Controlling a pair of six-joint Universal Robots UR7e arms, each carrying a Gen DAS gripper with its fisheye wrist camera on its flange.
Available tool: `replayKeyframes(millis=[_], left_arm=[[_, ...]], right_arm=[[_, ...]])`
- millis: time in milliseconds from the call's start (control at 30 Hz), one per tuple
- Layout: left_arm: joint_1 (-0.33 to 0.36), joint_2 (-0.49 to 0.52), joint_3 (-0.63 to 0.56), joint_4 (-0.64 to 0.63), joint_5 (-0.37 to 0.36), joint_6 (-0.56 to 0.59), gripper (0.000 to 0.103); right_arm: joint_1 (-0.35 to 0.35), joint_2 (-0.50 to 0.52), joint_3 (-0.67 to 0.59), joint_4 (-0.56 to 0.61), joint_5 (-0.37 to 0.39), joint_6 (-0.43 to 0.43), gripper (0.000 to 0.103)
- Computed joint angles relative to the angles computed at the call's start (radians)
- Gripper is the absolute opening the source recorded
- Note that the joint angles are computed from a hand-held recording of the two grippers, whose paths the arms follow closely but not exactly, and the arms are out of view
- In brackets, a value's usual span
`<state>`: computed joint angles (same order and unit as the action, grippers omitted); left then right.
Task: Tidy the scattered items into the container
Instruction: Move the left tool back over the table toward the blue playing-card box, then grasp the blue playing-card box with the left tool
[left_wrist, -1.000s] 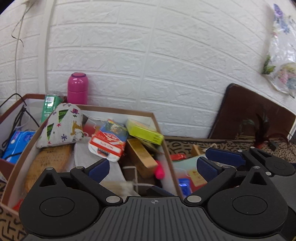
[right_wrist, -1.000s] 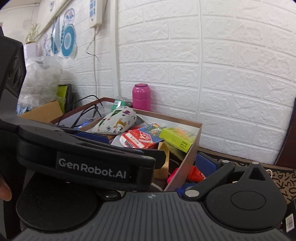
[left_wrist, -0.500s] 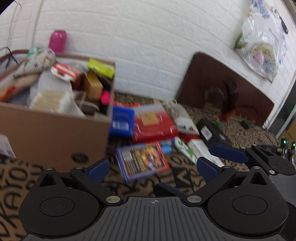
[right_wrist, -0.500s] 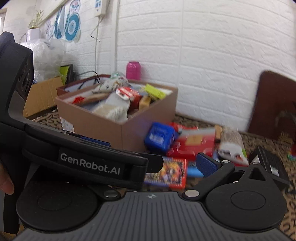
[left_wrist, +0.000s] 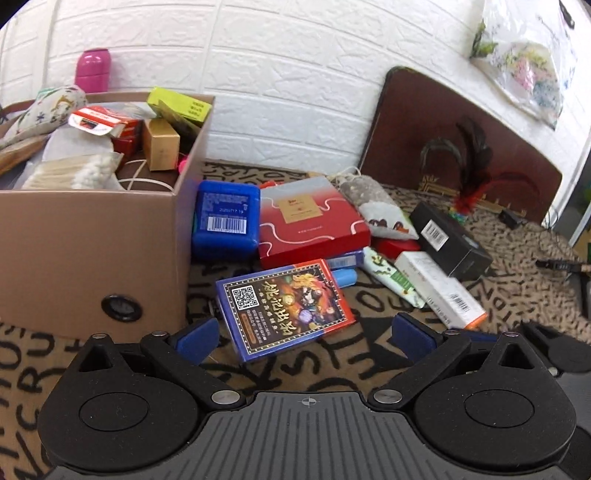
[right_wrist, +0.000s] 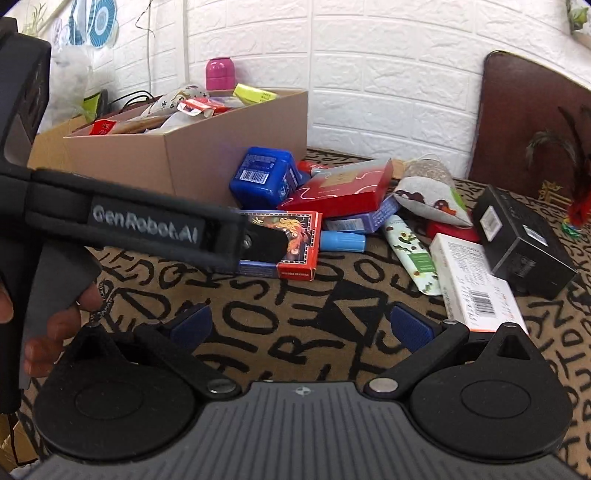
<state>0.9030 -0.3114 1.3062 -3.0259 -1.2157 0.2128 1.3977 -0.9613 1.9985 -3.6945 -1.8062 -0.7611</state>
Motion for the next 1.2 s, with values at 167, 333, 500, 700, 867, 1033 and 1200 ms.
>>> replayKeyframes(millis=[167,333,500,700,867,1033,1200], left_arm=[[0.015,0.023,-0.038,0.029,0.022,-0.017,0.103],[0.036,0.043,-0.097,0.104,-0.010,-0.059,0.099],[0.046,0.053,-0.124,0.131,-0.031,-0.084,0.098],[0.048,0.053,-0.137,0.161,-0.059,-0.080,0.082],[0.038,0.048,-0.123,0.154,-0.034,-0.086,0.077],[0.028,-0.012,-0.040,0.173,-0.055,-0.115,0.077],[0.016,-0.096,0.089,0.185,-0.095,-0.194,0.075]], right_arm=[[-0.005,0.020,-0.050,0.055,0.007,-0.031,0.102],[-0.010,0.038,-0.110,0.143,0.021,-0.038,0.095],[-0.013,0.059,-0.162,0.192,0.025,-0.076,0.088],[-0.021,0.060,-0.194,0.256,0.064,-0.068,0.068],[-0.008,0.057,-0.172,0.230,0.040,-0.077,0.065],[0.003,0.013,-0.105,0.214,0.023,-0.052,0.064],[0.011,-0.063,-0.001,0.234,0.023,0.009,0.065]])
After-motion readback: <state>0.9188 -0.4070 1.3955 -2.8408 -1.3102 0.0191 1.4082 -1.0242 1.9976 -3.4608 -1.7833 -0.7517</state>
